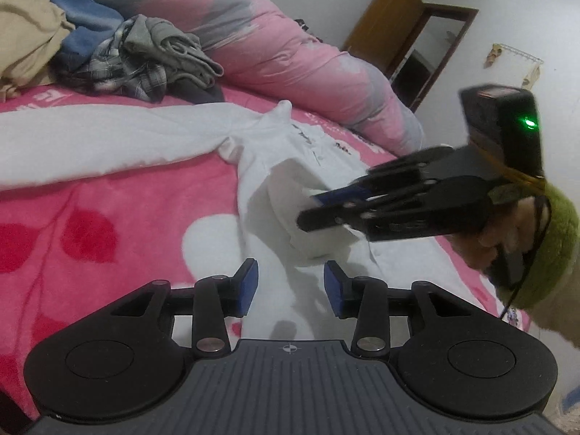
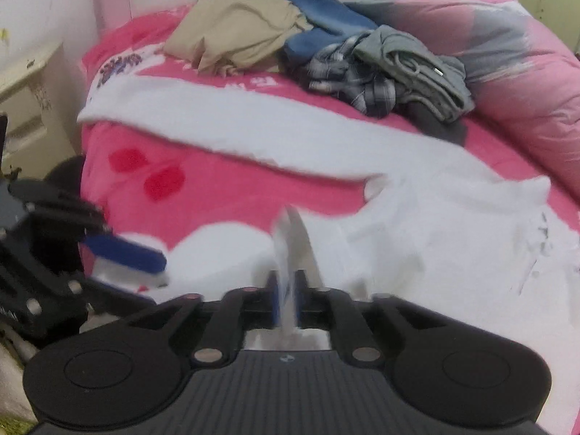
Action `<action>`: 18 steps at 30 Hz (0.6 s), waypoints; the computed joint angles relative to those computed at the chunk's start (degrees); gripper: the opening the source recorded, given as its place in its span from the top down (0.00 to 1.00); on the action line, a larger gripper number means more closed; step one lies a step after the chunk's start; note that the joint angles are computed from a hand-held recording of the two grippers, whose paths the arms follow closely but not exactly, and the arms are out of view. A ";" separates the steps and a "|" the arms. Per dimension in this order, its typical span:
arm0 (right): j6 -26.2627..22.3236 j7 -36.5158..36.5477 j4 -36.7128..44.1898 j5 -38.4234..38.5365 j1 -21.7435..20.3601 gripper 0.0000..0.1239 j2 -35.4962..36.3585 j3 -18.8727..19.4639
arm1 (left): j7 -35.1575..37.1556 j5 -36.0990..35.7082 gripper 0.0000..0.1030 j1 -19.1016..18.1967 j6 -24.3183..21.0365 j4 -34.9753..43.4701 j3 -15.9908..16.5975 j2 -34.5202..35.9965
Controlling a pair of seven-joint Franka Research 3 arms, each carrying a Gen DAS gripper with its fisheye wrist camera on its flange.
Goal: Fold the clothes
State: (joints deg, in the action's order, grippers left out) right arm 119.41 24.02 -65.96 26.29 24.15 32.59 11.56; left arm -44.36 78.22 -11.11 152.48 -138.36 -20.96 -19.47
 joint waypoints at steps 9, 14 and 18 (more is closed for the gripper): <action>-1.47 10.30 -13.93 21.82 -11.03 0.65 -10.03 -0.42 | -1.62 2.94 0.55 0.50 -0.28 0.78 0.43 0.27; 2.21 23.75 -19.35 28.50 -12.32 0.65 -11.11 -2.08 | -0.91 0.75 0.54 0.72 -3.13 1.06 0.79 -0.35; 6.07 25.71 -20.26 34.01 -12.65 0.67 -9.72 -0.70 | 11.32 -4.06 0.54 0.29 -7.77 4.36 0.69 1.92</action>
State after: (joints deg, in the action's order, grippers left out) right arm 125.47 49.73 -86.22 60.30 11.50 22.87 10.86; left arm -33.04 74.16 -10.82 144.71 -134.00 -20.27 -17.55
